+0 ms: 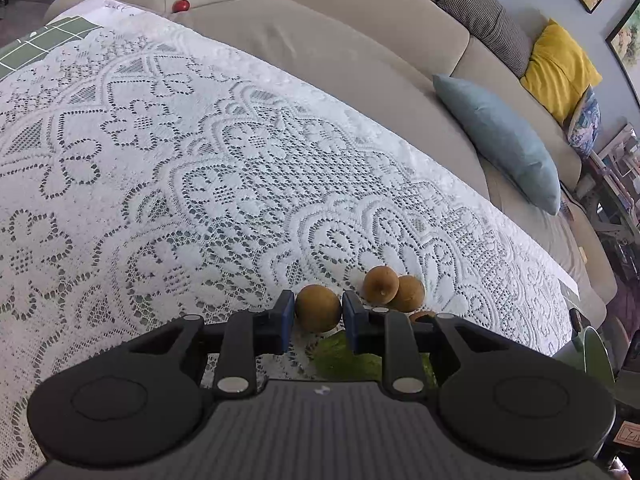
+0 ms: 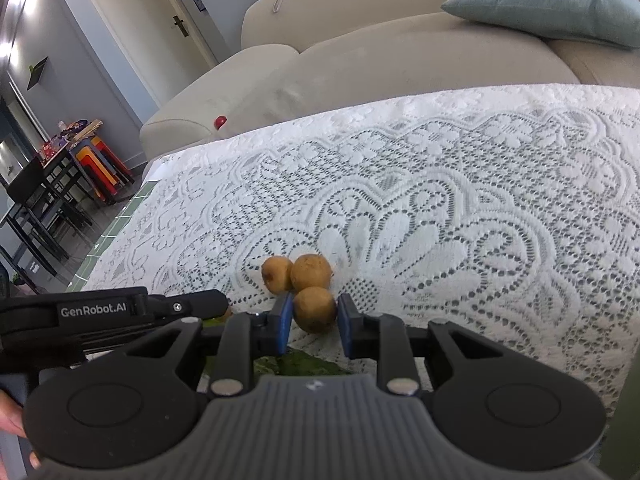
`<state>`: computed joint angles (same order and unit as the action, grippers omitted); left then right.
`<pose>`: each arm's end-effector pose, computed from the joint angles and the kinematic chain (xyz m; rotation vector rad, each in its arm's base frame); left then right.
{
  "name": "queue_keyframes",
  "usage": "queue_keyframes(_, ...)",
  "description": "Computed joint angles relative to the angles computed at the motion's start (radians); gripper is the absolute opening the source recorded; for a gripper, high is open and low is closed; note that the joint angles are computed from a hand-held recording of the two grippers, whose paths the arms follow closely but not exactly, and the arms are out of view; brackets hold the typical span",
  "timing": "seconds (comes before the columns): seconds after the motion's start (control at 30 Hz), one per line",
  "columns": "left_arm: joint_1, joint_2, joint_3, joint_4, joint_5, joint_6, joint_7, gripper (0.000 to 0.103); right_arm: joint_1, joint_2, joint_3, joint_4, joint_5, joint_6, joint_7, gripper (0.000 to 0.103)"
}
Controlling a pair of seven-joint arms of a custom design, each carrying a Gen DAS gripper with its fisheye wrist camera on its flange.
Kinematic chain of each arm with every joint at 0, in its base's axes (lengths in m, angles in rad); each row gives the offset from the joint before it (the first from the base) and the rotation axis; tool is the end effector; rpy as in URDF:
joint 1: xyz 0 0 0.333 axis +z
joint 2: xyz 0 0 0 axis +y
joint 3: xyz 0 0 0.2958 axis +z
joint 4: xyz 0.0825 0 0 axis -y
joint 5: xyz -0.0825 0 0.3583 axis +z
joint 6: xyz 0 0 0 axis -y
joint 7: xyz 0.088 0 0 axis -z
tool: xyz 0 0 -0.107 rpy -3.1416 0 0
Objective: Organize fruits
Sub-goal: 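Lift both held kiwis off the table, then carry both kiwis toward the green colander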
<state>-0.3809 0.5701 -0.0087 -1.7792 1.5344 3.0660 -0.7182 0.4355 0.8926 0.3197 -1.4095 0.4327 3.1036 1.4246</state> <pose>0.5481 -0.3105 0.2675 -2.2554 1.4953 -1.0811 0.6046 0.4245 0.2714 -1.8006 1.3964 -0.0326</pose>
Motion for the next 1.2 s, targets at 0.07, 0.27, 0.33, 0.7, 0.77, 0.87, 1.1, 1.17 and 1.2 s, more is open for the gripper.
queue_keyframes(0.07, -0.003, 0.004, 0.004, 0.007, 0.019, 0.000, -0.025, 0.029, -0.010, 0.007, 0.015, 0.003, 0.004, -0.002, -0.004, 0.026)
queue_keyframes(0.27, 0.003, 0.011, -0.010, 0.020, 0.069, -0.024, -0.070, 0.031, -0.004, 0.022, 0.011, 0.025, 0.000, -0.003, -0.007, 0.026)
queue_keyframes(0.33, 0.009, 0.010, -0.022, 0.018, 0.060, -0.036, -0.048, 0.031, 0.000, 0.019, 0.007, 0.022, -0.002, -0.001, -0.008, 0.024)
queue_keyframes(0.7, -0.040, -0.038, -0.007, -0.027, -0.013, -0.121, 0.055, 0.029, 0.067, -0.031, -0.074, -0.041, -0.046, 0.058, 0.007, 0.021)
queue_keyframes(0.77, -0.044, -0.057, -0.012, -0.041, 0.015, -0.142, 0.024, 0.029, 0.093, -0.053, -0.103, -0.068, -0.067, 0.083, 0.009, 0.021)
queue_keyframes(0.87, -0.047, -0.094, -0.035, -0.073, 0.046, -0.193, -0.004, 0.029, 0.138, -0.091, -0.155, -0.117, -0.099, 0.120, 0.011, 0.021)
queue_keyframes(1.1, -0.055, -0.170, -0.103, -0.139, 0.065, -0.331, 0.013, 0.029, 0.200, -0.199, -0.215, -0.266, -0.152, 0.204, -0.031, 0.021)
queue_keyframes(1.17, -0.064, -0.183, -0.116, -0.153, 0.072, -0.370, -0.007, 0.029, 0.230, -0.231, -0.247, -0.307, -0.154, 0.226, -0.046, 0.021)
queue_keyframes(1.2, -0.069, -0.188, -0.123, -0.159, 0.075, -0.392, -0.015, 0.029, 0.243, -0.250, -0.259, -0.333, -0.153, 0.241, -0.056, 0.021)
